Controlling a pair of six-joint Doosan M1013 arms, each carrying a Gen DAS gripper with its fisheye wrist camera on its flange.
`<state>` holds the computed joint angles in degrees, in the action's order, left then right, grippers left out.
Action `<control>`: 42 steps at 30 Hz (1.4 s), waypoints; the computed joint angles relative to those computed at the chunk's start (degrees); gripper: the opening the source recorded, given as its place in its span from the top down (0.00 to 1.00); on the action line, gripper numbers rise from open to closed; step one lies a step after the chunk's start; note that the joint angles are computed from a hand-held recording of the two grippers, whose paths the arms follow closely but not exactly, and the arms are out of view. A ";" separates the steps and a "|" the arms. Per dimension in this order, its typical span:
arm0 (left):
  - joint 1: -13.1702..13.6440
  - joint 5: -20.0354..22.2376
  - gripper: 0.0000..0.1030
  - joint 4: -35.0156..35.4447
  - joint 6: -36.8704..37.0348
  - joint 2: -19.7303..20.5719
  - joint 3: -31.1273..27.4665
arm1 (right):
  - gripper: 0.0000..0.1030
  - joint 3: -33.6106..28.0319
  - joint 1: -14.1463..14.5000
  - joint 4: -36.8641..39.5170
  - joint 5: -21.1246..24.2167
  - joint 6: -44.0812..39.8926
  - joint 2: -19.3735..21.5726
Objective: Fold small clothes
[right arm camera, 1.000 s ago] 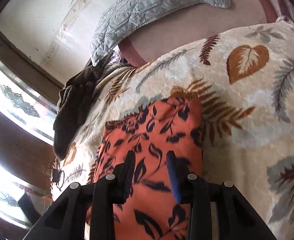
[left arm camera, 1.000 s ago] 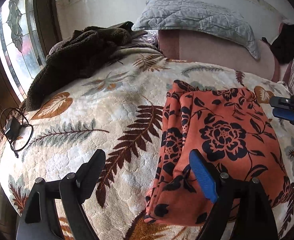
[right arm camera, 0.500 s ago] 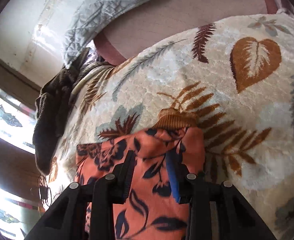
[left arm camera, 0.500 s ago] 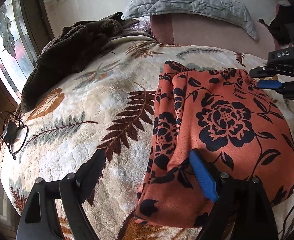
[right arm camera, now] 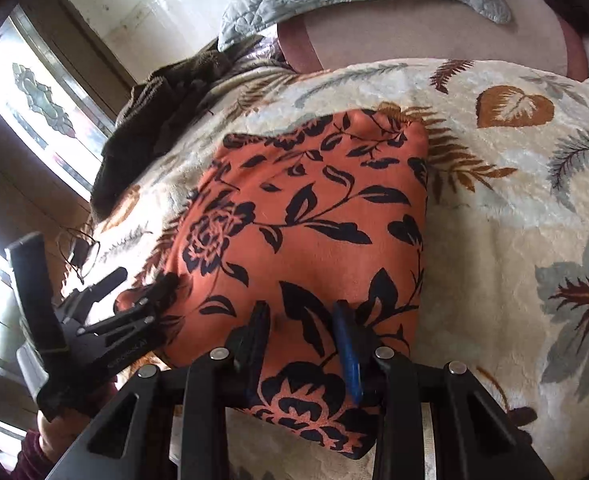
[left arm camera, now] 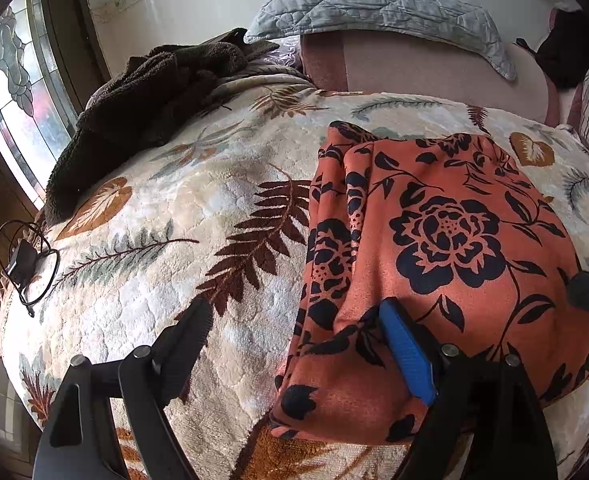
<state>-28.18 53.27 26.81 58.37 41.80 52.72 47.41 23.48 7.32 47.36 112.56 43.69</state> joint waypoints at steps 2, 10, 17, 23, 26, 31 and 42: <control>0.11 -0.08 0.16 -0.45 0.27 0.00 -0.02 | 0.65 2.91 -0.09 0.20 -5.09 -0.79 -1.66; 0.12 0.58 0.16 -0.65 0.19 0.03 -0.79 | 0.64 -0.20 -1.00 5.10 1.36 -4.70 0.93; 0.76 -0.88 0.16 3.15 -7.82 -1.47 0.78 | 0.65 5.68 -1.61 10.16 -4.45 -9.85 -2.57; 1.24 5.96 0.16 -2.34 -0.92 1.32 -3.27 | 0.64 4.57 -2.38 14.41 -0.97 -13.41 -1.74; 1.89 2.85 0.16 -3.80 -1.58 0.48 -2.68 | 0.64 6.53 -3.78 18.49 -4.31 -11.04 -2.81; 4.53 -1.59 0.16 -18.88 2.61 0.82 -3.39 | 0.22 9.24 -6.26 24.88 -10.20 -6.21 -3.46; 4.05 0.70 0.16 -20.23 3.21 4.01 -8.49 | 0.22 8.59 -8.51 37.61 -8.96 -7.01 -0.93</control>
<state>-24.14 53.98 6.58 61.57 45.80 44.23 56.00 14.97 44.93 38.40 105.56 42.76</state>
